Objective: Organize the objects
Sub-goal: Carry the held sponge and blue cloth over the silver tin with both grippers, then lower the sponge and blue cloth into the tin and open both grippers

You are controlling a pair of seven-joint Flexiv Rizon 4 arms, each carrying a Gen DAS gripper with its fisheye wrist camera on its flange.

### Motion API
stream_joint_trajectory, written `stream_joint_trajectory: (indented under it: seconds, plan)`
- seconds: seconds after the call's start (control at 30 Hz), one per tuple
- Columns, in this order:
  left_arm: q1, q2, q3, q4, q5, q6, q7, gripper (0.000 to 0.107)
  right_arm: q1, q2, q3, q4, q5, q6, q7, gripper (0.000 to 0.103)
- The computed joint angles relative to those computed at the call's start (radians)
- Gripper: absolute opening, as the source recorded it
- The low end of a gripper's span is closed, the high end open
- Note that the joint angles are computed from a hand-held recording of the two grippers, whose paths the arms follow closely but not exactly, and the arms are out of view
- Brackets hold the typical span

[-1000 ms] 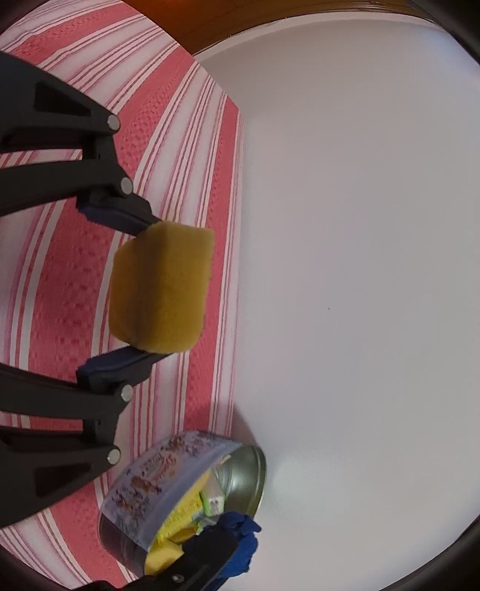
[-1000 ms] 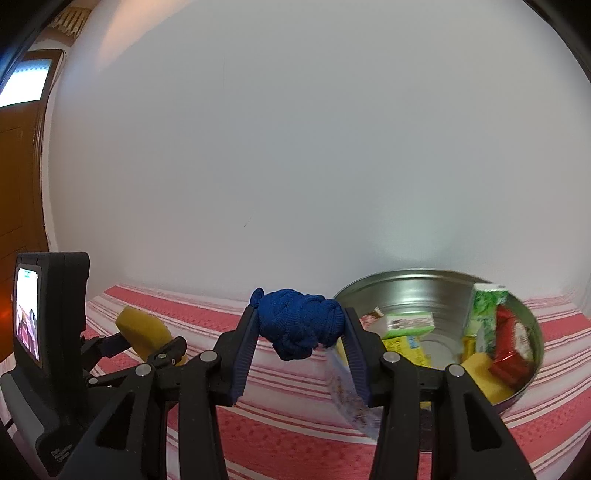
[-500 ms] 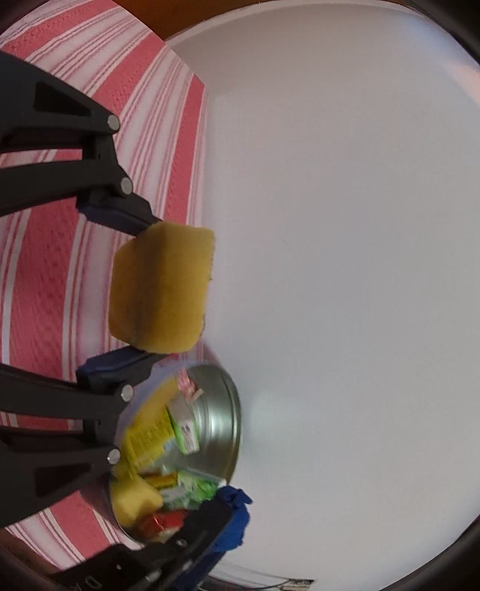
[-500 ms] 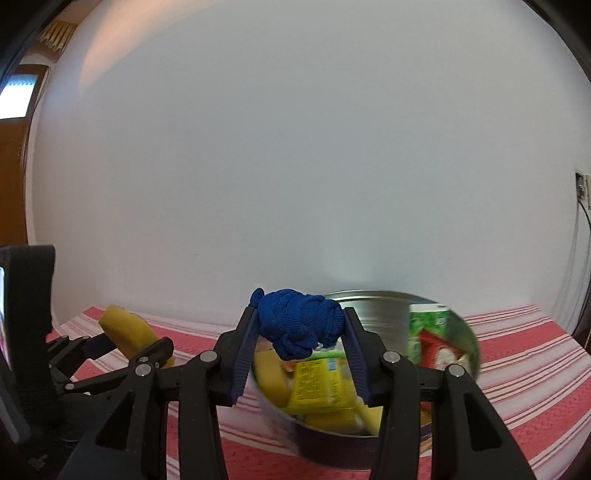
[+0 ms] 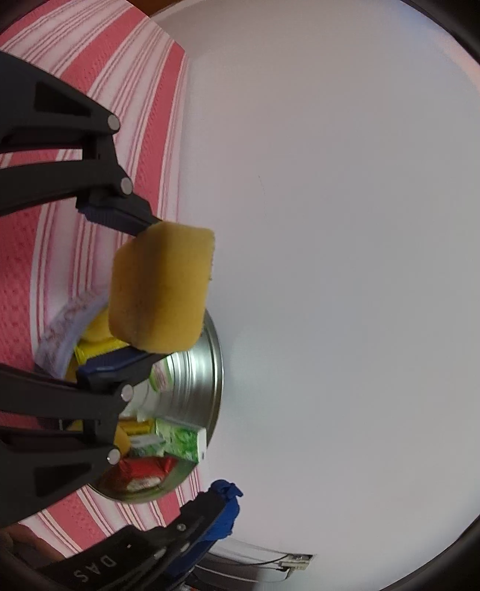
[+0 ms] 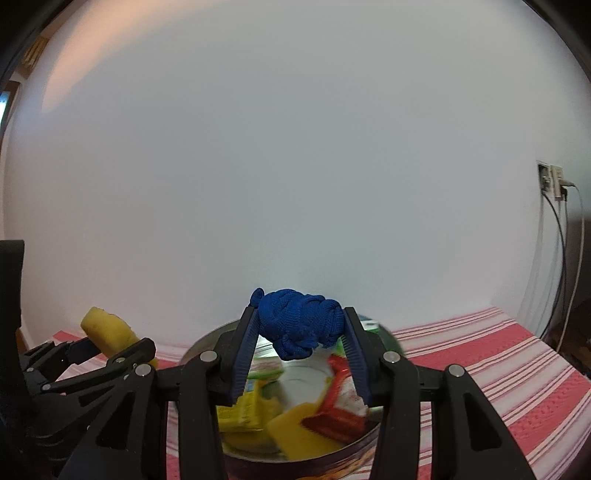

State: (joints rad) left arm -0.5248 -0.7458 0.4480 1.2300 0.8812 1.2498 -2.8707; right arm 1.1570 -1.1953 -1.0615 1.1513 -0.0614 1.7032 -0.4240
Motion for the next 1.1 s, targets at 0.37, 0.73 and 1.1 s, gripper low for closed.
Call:
stream_joint_trajectory:
  seconds: [0.37,0.73,1.1]
  plan:
    - [0.058,-0.084,-0.064,-0.107,-0.143,0.046,0.144,0.055,0.007,-0.035,-0.08,0.008,-0.021,-0.046,0.079,0.048]
    - [0.086,-0.16,-0.069,-0.177,-0.331,0.029,0.304,0.055,-0.043,-0.051,-0.064,-0.062,-0.153,-0.131,0.187,0.048]
    - [0.136,-0.236,-0.119,-0.28,-0.477,-0.019,0.449,0.055,-0.166,-0.018,0.146,-0.203,-0.322,-0.223,0.23,0.048]
